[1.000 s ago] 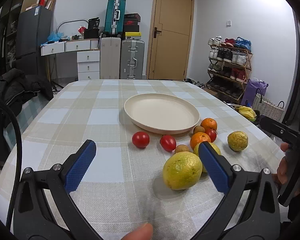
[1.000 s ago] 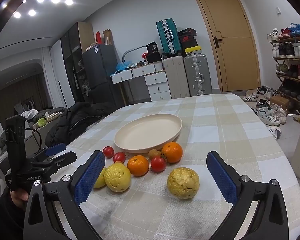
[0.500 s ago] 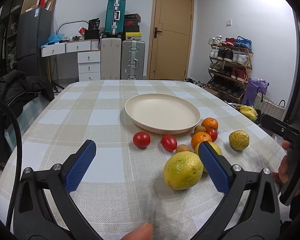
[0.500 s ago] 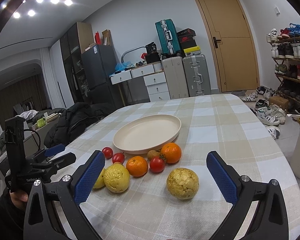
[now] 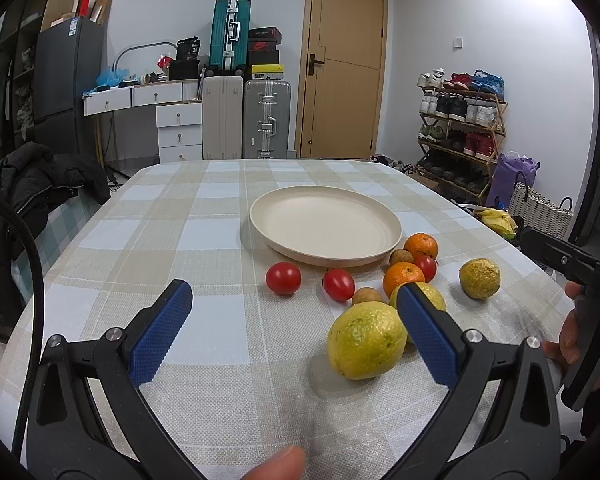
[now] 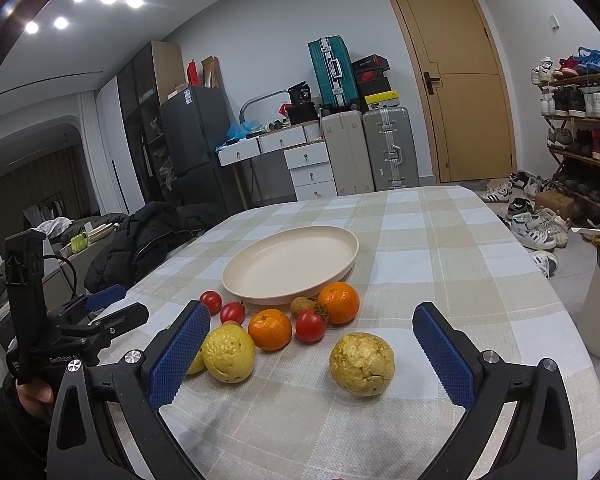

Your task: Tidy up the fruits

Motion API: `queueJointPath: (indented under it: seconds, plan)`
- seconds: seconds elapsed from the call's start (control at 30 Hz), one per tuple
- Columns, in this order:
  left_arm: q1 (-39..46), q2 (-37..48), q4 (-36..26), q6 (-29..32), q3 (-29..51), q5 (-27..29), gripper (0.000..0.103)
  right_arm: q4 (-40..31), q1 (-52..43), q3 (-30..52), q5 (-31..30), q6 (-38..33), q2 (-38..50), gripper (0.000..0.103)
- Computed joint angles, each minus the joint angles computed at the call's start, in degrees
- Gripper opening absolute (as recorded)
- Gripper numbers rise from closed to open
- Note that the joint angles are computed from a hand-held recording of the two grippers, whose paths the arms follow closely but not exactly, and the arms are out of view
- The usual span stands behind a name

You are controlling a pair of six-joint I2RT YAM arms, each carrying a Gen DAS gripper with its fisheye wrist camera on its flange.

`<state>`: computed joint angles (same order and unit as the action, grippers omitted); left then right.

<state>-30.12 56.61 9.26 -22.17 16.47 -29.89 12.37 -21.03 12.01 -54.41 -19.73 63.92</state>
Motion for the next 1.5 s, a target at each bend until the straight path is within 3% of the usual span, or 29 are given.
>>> queueJointPath:
  seconds: [0.77,1.5]
  plan:
    - [-0.43,-0.09,-0.44,-0.04,0.02,-0.5,0.102,-0.26,1.57,1.67,0.95,0.43,2.59,0.103]
    - [-0.39,-0.37,-0.99,0.15,-0.02,-0.34,0.102,-0.32,5.66,2.38,9.33,1.16,3.76,0.103]
